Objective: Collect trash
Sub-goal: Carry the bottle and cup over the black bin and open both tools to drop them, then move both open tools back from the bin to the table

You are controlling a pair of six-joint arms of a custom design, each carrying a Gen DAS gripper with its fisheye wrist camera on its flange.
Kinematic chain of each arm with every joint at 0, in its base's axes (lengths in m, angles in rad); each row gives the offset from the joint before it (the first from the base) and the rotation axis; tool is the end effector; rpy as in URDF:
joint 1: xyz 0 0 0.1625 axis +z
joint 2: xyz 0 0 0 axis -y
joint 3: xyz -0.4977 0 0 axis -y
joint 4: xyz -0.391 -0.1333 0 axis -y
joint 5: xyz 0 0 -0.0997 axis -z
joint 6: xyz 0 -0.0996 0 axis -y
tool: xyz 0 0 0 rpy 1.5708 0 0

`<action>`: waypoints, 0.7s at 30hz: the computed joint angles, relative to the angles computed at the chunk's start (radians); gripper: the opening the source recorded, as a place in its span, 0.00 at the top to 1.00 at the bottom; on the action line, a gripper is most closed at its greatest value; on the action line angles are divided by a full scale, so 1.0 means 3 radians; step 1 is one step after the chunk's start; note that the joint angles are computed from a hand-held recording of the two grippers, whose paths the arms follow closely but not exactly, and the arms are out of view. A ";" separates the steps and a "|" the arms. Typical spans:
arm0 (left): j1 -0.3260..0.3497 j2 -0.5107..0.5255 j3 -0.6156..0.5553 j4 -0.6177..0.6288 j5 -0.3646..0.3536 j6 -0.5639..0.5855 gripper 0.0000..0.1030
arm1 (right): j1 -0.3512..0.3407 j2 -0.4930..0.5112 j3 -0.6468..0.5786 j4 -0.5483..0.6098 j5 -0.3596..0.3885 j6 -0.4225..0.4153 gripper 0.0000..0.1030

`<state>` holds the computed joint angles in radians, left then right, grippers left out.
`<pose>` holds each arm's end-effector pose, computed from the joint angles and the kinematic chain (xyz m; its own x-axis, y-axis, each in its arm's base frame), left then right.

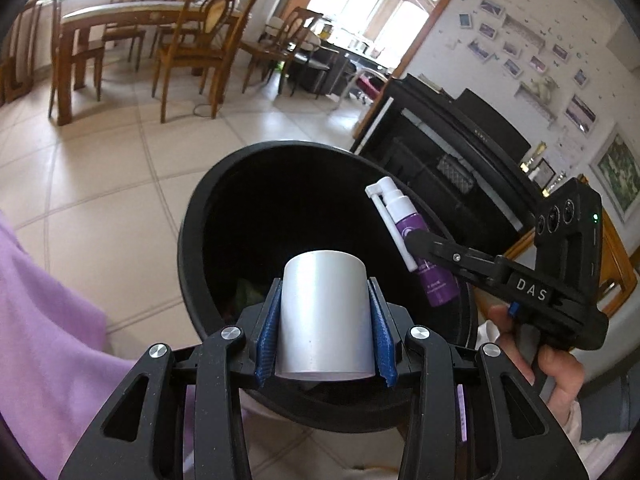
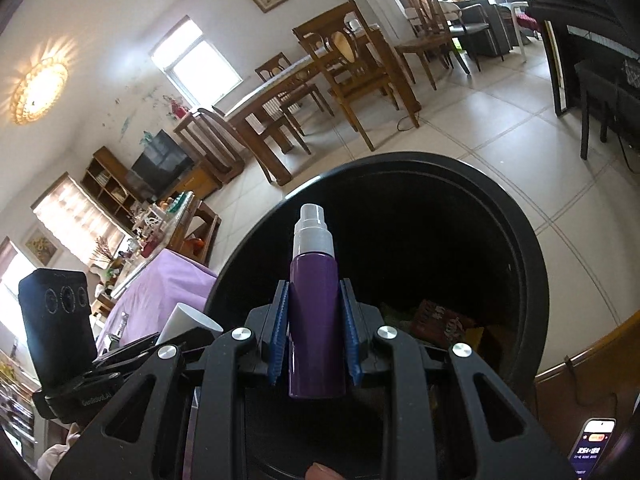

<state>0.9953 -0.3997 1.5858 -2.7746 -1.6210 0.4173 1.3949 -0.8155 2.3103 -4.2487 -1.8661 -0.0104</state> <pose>-0.2770 -0.6627 -0.1039 -0.5450 0.8376 0.0387 0.8369 0.5462 -0.0365 0.0158 -0.5074 0.1913 -0.8954 0.4288 0.1196 0.0568 0.3767 -0.9246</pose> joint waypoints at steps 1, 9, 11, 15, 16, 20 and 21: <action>0.0002 -0.0009 0.0002 0.0016 0.0004 0.0000 0.61 | -0.0011 -0.0001 0.0004 0.0006 0.0007 0.0006 0.76; -0.0044 -0.0088 0.0121 -0.0100 0.0094 -0.0067 0.32 | -0.0054 -0.0082 0.0050 0.0158 0.0124 0.0080 0.33; -0.0026 -0.0137 0.0154 -0.0112 0.0082 -0.0049 0.30 | -0.0010 -0.0078 0.0028 0.0154 0.0095 0.0071 0.28; 0.0032 -0.0251 0.0243 -0.0174 0.0052 -0.0025 0.29 | 0.0084 -0.0059 -0.0036 0.0216 -0.0023 0.0052 0.20; 0.0048 -0.0298 0.0284 -0.0205 0.0050 -0.0027 0.29 | 0.0096 -0.0066 -0.0053 0.0253 -0.0038 0.0051 0.20; 0.0163 -0.0493 0.0402 -0.0321 0.0023 0.0001 0.29 | 0.0200 -0.0020 -0.0159 0.0380 -0.0145 0.0027 0.16; 0.0198 -0.0547 0.0430 -0.0354 0.0023 0.0014 0.29 | 0.0217 -0.0021 -0.0185 0.0427 -0.0156 0.0020 0.16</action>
<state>1.0547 -0.5637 1.7148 -2.8807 -1.6141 0.4215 1.4600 -0.8217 2.2549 -4.1205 -1.9130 -0.0043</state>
